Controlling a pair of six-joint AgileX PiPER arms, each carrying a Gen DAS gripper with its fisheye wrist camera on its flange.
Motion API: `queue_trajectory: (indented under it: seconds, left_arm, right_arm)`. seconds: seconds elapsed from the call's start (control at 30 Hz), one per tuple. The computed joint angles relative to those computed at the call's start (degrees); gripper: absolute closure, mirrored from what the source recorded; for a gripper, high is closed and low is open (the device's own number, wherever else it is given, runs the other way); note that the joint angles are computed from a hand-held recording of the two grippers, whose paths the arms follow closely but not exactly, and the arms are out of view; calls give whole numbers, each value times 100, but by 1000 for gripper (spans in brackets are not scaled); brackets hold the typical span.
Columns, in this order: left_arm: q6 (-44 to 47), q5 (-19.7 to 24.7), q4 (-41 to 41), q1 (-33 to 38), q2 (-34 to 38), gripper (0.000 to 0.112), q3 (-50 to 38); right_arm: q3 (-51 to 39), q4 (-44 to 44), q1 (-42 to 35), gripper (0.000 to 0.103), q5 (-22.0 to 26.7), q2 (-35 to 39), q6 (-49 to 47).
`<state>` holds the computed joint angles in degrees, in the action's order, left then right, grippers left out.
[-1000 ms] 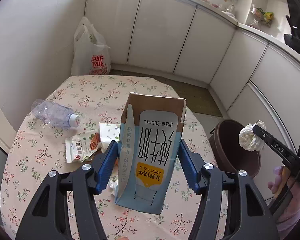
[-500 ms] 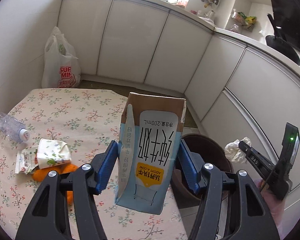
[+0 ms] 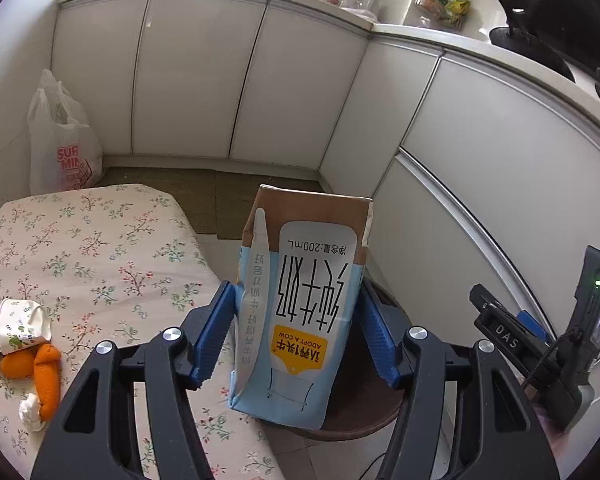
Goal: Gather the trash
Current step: 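Carry the milk carton to the bucket and open the left gripper while the right drops the tissue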
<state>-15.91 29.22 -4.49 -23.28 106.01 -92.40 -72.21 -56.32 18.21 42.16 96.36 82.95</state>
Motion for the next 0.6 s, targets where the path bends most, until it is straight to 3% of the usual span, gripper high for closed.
queue_trajectory:
  seconds: [0.23,0.4,0.5,0.6]
  left_arm:
    - [-431,461,424,-402,718,51,-1030]
    - [-612,707,728,-599,1103,50,-1597]
    - [-769,839,955,-661,1254,36,-1851]
    - [-872,915,1080,-666,1307,33,-1963]
  right_arm:
    - [214,648,-377,7,-207,-216,-570]
    - [242,616,-378,7,-242,-253,-595]
    - [291,563,-438,7,-258,-279,-567]
    - [339,646,-494,7,-301,-316,-597]
